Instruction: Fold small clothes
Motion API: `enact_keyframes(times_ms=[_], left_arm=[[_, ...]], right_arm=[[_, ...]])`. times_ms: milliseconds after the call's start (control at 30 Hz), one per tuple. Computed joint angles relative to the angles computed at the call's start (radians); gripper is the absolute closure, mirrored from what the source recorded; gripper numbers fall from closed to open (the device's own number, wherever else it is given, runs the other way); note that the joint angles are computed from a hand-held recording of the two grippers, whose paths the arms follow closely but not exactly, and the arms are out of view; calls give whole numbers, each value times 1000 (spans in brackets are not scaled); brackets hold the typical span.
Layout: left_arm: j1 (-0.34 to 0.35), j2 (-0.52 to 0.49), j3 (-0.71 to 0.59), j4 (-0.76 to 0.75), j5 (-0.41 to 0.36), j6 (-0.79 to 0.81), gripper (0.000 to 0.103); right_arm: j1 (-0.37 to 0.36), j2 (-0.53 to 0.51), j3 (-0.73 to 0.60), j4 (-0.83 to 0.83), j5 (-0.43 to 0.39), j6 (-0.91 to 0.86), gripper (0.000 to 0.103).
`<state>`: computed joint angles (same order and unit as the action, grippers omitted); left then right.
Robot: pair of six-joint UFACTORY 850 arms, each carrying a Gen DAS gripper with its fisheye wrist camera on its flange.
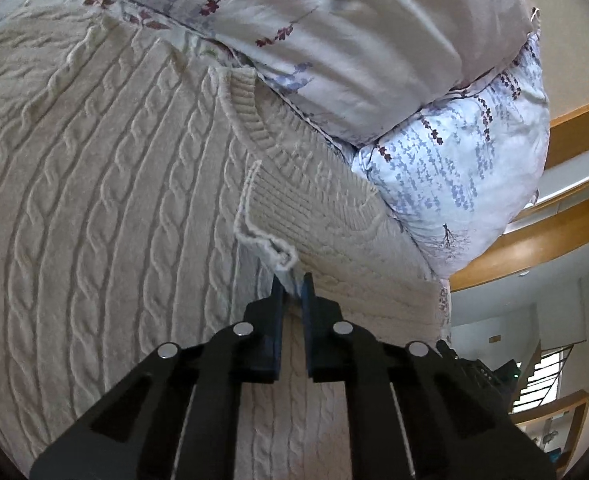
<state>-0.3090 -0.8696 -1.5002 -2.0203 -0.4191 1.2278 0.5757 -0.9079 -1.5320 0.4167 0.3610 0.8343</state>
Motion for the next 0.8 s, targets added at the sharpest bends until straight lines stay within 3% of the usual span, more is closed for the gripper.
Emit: enact_keyframes(times_ms=[100,200,367,500,567,600,633,667,733,800], left_arm=[[8,30,32,-68,-13,110,96],[13,67,74,-153,23,233,96],[27,44,71,-26,51,86,96],[25,40,71,-54,56,128,91],[35,52,92,-49,18,120,87],[39,61,105,-52,2,124,77],[48,78,133,-65,-27,143,63],[60,104,173,-100,-60,187,58],[79,157,255,-185,-90,289,48],[112,233,366,-304,-105,422,47]], right_arm=[[28,21,3,105,47,-202,94],[46,18,-15,165,33,-301,94],[63,-24,-66,520,-37,-644,94],[65,-43,-89,676,-66,-801,93],[71,-33,-76,680,-54,-815,76],[75,-24,-63,663,-42,-800,68],[82,-11,-44,639,-24,-780,50],[87,1,-23,593,-3,-740,43],[101,18,-1,616,31,-778,41],[115,27,5,648,57,-828,41]])
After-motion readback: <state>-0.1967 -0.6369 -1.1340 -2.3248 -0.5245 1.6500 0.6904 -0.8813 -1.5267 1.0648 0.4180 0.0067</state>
